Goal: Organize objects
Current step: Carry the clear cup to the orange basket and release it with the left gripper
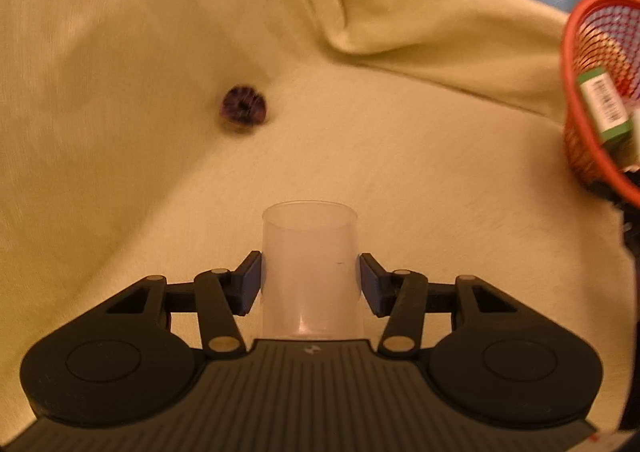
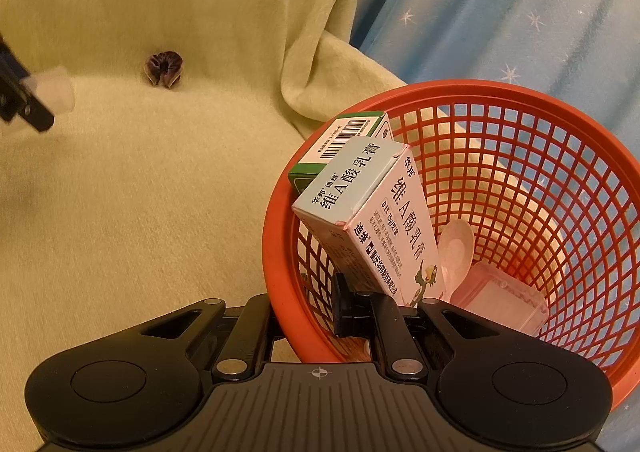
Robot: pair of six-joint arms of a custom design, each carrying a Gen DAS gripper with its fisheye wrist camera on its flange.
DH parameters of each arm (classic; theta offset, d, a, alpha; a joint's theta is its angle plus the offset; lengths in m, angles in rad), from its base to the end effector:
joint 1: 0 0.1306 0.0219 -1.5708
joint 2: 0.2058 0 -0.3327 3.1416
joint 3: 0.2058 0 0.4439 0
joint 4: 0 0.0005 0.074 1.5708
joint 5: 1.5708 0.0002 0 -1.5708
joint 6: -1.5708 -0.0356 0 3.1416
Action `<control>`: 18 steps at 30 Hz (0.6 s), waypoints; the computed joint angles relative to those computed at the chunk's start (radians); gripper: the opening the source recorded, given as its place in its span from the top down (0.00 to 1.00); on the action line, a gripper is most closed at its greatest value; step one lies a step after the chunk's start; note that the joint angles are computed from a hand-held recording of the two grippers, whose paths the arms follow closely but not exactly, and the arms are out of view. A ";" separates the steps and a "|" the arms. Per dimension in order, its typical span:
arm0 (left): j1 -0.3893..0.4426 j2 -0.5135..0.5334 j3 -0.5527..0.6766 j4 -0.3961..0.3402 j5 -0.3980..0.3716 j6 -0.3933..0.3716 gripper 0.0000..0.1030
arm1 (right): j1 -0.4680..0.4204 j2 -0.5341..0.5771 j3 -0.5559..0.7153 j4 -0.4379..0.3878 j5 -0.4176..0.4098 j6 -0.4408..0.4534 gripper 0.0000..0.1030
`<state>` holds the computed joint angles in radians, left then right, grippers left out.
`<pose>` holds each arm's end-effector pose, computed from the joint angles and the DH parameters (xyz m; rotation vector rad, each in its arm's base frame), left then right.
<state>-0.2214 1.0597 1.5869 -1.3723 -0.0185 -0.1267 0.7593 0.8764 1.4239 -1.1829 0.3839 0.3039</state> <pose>0.3689 -0.0829 0.5891 0.4100 2.3808 -0.0211 0.2494 0.2177 0.5918 -0.9069 1.9581 -0.1618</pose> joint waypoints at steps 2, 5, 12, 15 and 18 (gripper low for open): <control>-0.014 0.007 0.034 -0.013 0.010 -0.007 0.55 | 0.002 0.000 -0.001 0.000 0.001 0.000 0.93; -0.040 0.024 0.089 -0.033 0.023 -0.014 0.55 | 0.003 -0.001 -0.002 0.001 0.001 0.004 0.93; -0.094 0.066 0.196 -0.062 0.035 -0.019 0.55 | -0.006 -0.007 -0.005 0.000 -0.011 0.004 0.93; -0.106 0.081 0.230 -0.077 0.050 -0.017 0.55 | -0.006 -0.007 -0.005 0.000 -0.010 0.005 0.93; -0.121 0.100 0.258 -0.092 0.052 -0.028 0.55 | -0.006 -0.009 -0.005 0.000 -0.012 0.002 0.93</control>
